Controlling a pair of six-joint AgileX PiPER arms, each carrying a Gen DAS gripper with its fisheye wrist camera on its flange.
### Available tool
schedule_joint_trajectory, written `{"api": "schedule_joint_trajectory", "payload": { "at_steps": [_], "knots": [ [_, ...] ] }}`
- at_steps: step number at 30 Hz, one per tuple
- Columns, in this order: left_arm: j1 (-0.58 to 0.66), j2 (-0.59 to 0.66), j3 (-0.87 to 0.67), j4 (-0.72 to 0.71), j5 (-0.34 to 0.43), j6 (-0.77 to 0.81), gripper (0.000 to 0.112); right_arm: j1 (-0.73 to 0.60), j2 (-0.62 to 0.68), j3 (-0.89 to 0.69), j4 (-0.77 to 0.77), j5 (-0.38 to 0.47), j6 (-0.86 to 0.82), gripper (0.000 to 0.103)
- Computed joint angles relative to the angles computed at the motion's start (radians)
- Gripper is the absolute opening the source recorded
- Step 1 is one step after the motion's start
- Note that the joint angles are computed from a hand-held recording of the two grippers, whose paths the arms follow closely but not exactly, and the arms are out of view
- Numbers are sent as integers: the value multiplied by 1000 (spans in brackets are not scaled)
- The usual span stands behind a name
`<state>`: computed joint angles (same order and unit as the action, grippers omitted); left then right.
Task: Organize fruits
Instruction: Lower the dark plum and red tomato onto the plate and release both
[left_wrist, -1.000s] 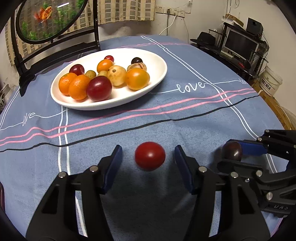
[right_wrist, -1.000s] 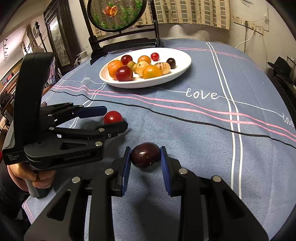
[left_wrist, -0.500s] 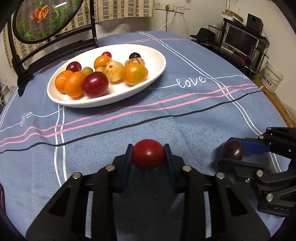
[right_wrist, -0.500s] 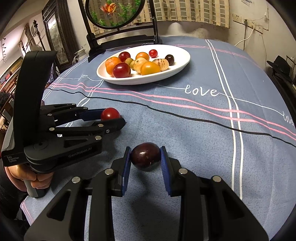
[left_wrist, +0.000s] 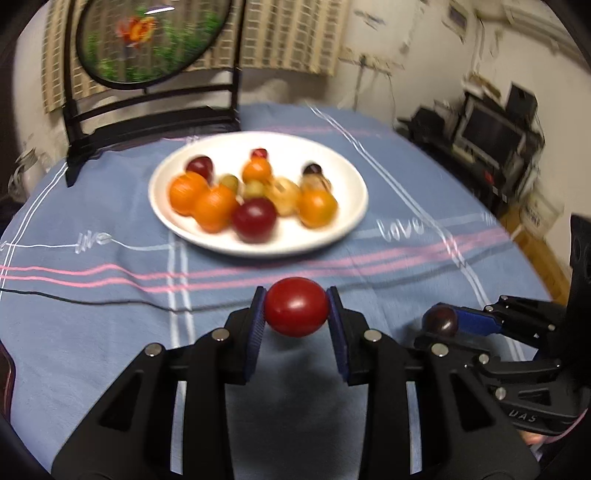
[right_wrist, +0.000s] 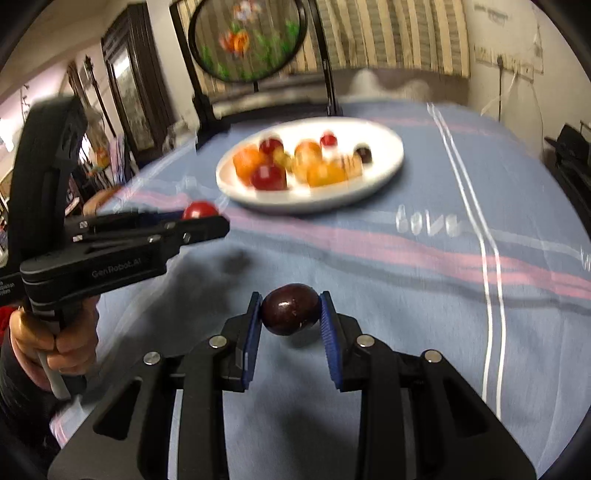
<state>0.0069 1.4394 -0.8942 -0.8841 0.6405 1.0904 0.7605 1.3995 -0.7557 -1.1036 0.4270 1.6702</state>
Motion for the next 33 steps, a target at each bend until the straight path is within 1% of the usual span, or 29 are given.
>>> {"api": "schedule_joint_trajectory", "payload": {
  "at_steps": [2,3,5,7,8,10,12,13,15,18,20,21,22,23,24,25,26,27,28,29,30,33],
  "knots": [
    [34,39,-62,-3,25,-32,33,-45,19,-33,-62,-38,59,31],
    [46,61,-95,1,36,-54,33,-82,37,-57,-112,-71,110,31],
    [63,109,-167,9,52,-100,33,-145,88,-121,-174,-108,175,31],
    [62,141,-221,19,39,-133,33,-186,134,-171,-252,-128,256,31],
    [52,164,-259,31,22,-160,33,-201,149,-190,-266,-135,269,31],
    [28,203,-322,64,-9,-208,33,-241,199,-258,-249,-139,248,31],
    [-11,264,-412,129,-43,-290,33,-286,240,-311,-248,-160,241,31],
    [-26,294,-460,159,-40,-332,33,-306,263,-345,-216,-158,207,31],
    [-55,363,-549,222,-36,-418,33,-335,282,-365,-225,-172,214,31],
    [-98,467,-681,353,-18,-548,33,-370,313,-387,-224,-198,208,31],
    [-114,511,-739,416,-3,-612,33,-377,328,-396,-212,-201,189,31],
    [-119,528,-759,439,-1,-641,35,-383,338,-406,-181,-210,151,31],
    [-120,534,-760,448,-10,-654,41,-385,345,-414,-154,-211,119,31],
    [-123,535,-757,470,-31,-680,61,-385,353,-423,-135,-207,91,31],
    [-124,528,-743,481,-60,-692,73,-384,362,-436,-125,-200,71,31],
    [-127,515,-723,509,-98,-714,74,-385,375,-453,-102,-195,38,31],
    [-130,506,-711,534,-111,-729,74,-391,392,-479,-39,-197,-35,31],
    [-129,500,-712,555,-107,-742,77,-394,405,-497,9,-200,-88,31],
    [-126,493,-711,562,-102,-749,80,-399,420,-519,72,-204,-157,31],
    [-122,486,-712,579,-100,-771,89,-400,435,-540,131,-203,-222,32],
    [-121,478,-706,608,-112,-807,91,-399,451,-563,194,-197,-289,32],
    [-117,464,-702,666,-128,-859,91,-402,482,-608,368,-188,-477,32]
  ]
}}
